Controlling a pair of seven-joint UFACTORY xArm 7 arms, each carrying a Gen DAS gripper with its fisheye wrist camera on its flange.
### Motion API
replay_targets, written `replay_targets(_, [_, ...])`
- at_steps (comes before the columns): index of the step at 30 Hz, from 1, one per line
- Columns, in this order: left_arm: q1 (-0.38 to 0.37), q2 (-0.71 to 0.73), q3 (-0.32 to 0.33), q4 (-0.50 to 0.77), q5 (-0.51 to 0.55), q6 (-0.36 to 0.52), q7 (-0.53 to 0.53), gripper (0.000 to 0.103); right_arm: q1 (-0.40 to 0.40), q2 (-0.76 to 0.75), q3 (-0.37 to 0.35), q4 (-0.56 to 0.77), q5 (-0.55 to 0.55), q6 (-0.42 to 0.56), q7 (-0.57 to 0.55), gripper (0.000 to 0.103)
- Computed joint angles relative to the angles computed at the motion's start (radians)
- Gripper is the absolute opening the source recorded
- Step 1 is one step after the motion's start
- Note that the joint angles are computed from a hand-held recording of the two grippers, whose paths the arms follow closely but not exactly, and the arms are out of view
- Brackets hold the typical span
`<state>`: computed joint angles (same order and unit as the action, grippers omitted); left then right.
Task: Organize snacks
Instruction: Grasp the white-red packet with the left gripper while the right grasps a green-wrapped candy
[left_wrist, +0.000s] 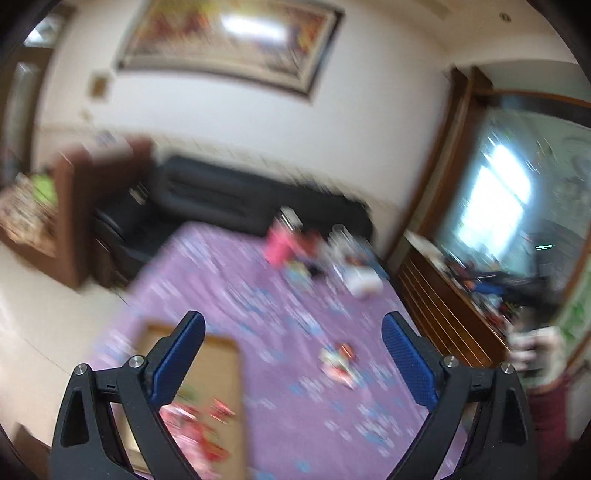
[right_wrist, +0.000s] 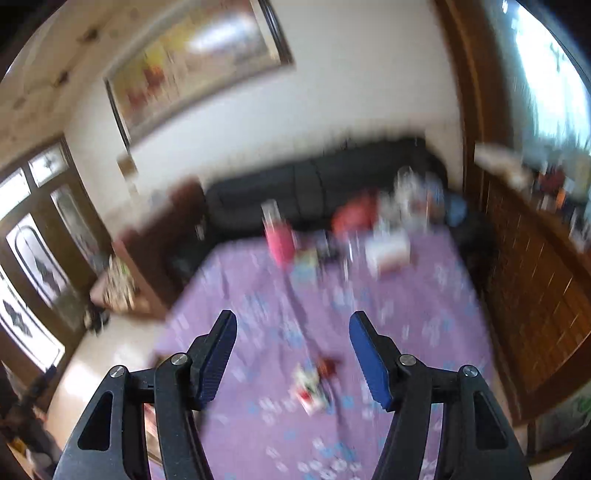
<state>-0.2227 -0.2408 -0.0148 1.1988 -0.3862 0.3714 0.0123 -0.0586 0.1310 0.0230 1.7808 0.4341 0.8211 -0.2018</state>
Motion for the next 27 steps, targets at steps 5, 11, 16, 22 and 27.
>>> replay_targets(5, [-0.093, 0.178, -0.014, 0.001, -0.268, -0.008, 0.196, 0.096, -0.038, 0.223, 0.051, -0.097, 0.168, 0.018, -0.13, 0.045])
replay_targets(11, [-0.047, 0.359, -0.094, 0.038, -0.187, -0.027, 0.114, 0.096, -0.027, 0.401, 0.105, -0.016, 0.135, -0.021, -0.168, 0.042])
replay_targets(16, [0.016, 0.405, -0.131, 0.053, -0.18, -0.044, 0.069, 0.096, -0.022, 0.446, 0.13, 0.033, 0.069, 0.007, -0.171, 0.04])
replay_targets(22, [0.057, 0.445, -0.155, 0.09, -0.18, -0.013, 0.052, 0.096, -0.113, 0.466, 0.25, 0.07, 0.247, 0.259, -0.379, 0.041])
replay_targets(27, [0.074, 0.469, -0.173, 0.105, -0.203, -0.004, 0.063, 0.096, -0.019, 0.386, 0.139, -0.023, 0.199, 0.044, -0.355, 0.041])
